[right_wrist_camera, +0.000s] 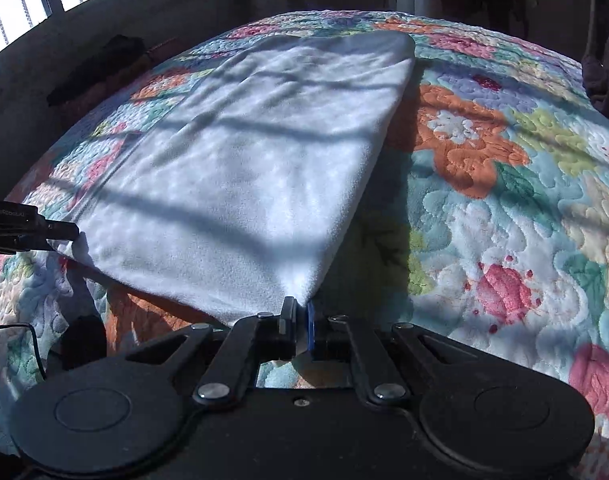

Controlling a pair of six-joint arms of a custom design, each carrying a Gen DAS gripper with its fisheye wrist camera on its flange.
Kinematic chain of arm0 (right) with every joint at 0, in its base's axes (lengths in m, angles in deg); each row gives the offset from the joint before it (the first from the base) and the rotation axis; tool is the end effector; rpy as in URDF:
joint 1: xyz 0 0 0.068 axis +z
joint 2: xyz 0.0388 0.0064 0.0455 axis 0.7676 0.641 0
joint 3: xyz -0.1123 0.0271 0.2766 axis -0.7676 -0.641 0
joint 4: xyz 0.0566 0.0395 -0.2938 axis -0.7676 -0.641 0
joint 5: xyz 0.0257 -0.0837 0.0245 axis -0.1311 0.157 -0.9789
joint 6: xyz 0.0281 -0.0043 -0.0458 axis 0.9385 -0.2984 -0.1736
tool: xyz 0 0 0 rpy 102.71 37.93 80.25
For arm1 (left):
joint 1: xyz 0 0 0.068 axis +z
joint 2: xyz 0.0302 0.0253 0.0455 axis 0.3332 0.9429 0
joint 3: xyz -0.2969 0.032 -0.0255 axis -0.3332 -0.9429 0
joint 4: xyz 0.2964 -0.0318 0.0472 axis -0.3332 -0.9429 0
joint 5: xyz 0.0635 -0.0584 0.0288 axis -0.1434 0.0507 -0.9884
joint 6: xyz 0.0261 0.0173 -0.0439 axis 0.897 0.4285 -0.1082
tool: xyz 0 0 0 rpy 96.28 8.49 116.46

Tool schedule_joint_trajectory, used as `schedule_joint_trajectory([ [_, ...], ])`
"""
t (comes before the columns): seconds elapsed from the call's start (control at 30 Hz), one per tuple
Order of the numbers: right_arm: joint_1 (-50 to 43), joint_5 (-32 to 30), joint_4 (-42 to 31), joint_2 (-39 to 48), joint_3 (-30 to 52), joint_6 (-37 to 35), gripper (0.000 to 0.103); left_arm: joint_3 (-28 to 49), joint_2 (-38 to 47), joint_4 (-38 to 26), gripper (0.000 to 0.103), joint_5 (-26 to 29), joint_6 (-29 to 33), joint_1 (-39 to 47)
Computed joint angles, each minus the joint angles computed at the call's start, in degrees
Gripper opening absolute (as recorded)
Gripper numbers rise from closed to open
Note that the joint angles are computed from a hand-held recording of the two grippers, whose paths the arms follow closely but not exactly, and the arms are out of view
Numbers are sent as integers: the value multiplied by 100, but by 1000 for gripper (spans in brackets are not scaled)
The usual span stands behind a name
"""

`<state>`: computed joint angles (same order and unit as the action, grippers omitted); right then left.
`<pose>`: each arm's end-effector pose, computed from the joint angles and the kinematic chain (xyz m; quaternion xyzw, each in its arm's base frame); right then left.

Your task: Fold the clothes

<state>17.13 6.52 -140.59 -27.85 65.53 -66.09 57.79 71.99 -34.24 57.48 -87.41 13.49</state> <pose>0.1393 -0.0724 0.2470 0.0397 0.9410 0.0706 0.3285 0.2554 -0.0346 0.2652 -0.0197 0.9536 -0.1499 0.2604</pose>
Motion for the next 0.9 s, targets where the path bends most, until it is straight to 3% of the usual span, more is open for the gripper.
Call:
schedule_joint_trajectory([
  [0.1, -136, 6, -96, 224, 80, -124, 6, -25, -27, -58, 45, -16, 49, 95],
  [0.2, -42, 479, -101, 365, 10, -83, 1, -35, 0, -24, 45, -139, 93, 101],
  [0.3, -615, -45, -314, 571, 108, -321, 1, 28, -8, -63, 45, -158, 123, 56],
  [0.4, -1111, -744, -342, 943, 299, -41, 10, 298, 69, -442, 45, -184, 110, -76],
  [0.43, -1169, -913, -228, 1073, 340, 211, 18, 321, 49, -443, 45, -185, 131, -135],
  [0.47, -1196, -1066, -131, 1217, 401, 397, 28, 295, 5, -352, 47, -130, 139, -180],
  [0.53, -1186, -1292, 54, 1399, 484, 745, 37, 177, -17, -70, 54, 47, 100, -181],
  [0.6, -1153, -1555, -71, 1681, 603, 703, 51, -9, 85, 249, 53, 146, 210, -181],
  [0.63, -1110, -1599, -194, 1824, 648, 638, 58, -79, 174, 293, 50, -79, 386, -276],
  [0.7, -965, -1496, -548, 2126, 677, 405, 58, -263, 136, 372, 50, -591, 486, -507],
  [0.9, -886, -1508, -1261, 2100, 676, -554, 59, -190, 9, 115, 50, -540, 627, -359],
])
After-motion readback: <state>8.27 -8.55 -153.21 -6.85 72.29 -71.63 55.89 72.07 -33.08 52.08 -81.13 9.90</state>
